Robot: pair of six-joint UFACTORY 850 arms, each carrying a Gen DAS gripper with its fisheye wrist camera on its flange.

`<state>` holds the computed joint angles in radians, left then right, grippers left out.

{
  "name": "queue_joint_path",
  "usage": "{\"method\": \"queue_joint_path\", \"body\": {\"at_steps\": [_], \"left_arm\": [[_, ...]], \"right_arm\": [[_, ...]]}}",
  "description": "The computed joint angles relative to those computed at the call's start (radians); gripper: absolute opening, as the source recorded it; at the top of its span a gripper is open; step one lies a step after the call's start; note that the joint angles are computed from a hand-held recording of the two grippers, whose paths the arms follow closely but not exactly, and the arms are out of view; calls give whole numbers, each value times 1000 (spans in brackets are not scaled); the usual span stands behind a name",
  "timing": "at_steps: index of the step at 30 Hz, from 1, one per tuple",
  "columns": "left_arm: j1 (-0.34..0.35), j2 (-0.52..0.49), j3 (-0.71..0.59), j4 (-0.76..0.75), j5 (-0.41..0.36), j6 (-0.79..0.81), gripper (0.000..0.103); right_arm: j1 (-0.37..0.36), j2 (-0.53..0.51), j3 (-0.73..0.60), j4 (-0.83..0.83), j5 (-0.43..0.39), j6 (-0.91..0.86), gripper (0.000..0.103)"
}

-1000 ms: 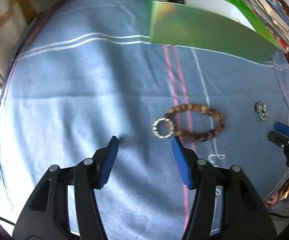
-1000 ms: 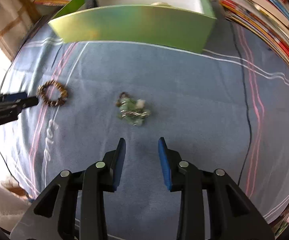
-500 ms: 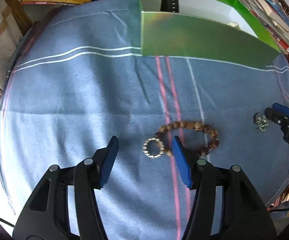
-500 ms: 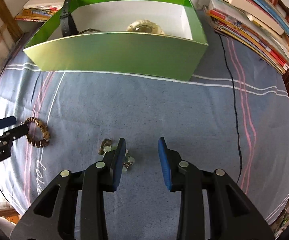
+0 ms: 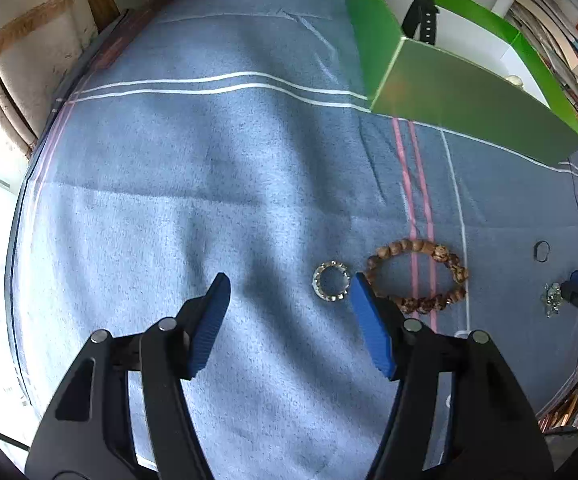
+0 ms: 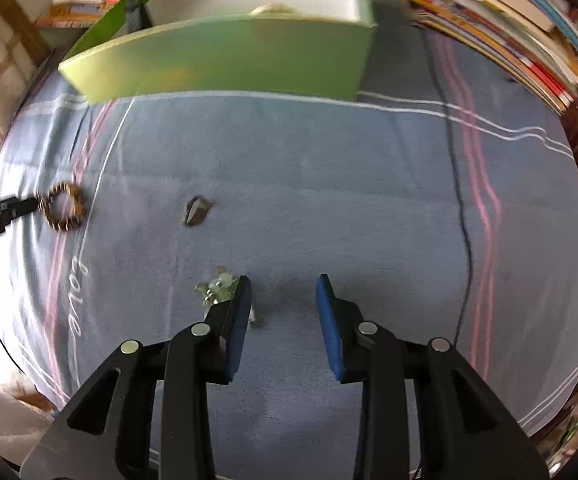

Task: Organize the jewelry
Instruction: 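Grasp the brown wooden bead bracelet with the left tool while the right tool grasps the green jade charm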

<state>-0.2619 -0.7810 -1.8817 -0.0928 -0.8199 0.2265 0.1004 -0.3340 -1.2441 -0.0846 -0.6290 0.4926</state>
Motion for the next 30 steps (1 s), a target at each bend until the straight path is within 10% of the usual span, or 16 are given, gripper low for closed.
{"method": "queue_joint_path", "body": {"at_steps": [30], "left_arm": [[-22,69,80,-102,2,174,49]], "right_arm": [[26,75,88,30,1,-26,34]]}}
